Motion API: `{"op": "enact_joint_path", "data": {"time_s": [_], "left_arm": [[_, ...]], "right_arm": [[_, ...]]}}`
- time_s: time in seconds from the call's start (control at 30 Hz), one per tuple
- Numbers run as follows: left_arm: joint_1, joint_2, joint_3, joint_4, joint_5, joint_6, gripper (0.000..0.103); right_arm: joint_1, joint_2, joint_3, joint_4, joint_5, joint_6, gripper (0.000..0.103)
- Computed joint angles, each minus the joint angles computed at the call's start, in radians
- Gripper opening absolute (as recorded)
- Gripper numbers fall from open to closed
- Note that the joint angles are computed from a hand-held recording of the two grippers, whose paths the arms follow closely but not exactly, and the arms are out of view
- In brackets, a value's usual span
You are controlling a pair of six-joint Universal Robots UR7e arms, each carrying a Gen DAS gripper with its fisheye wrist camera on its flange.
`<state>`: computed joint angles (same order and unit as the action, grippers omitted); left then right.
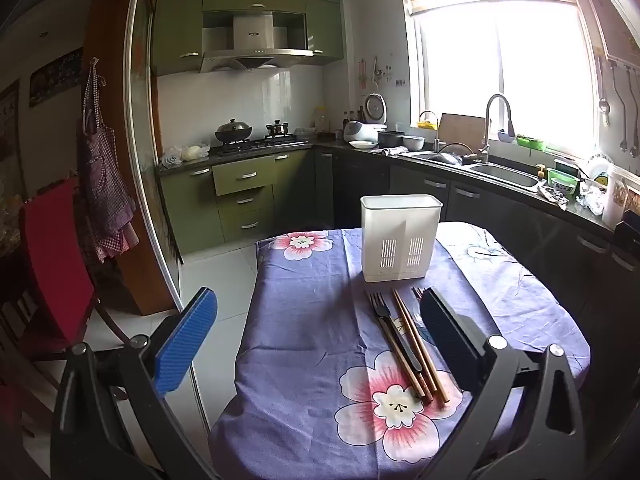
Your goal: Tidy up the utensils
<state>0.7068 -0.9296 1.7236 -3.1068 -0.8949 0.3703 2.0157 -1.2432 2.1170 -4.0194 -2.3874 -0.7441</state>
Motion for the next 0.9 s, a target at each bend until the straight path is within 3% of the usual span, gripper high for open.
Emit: {"op": "enact_joint_path", "data": {"time_s": [0.9], "left_arm": [[0.014,-0.007,0.004,0.02,-0.007,-0.042,0.097]], "right_arm": [[-0.011,0.003,0.003,0.016,0.004,0.004,0.099]]}}
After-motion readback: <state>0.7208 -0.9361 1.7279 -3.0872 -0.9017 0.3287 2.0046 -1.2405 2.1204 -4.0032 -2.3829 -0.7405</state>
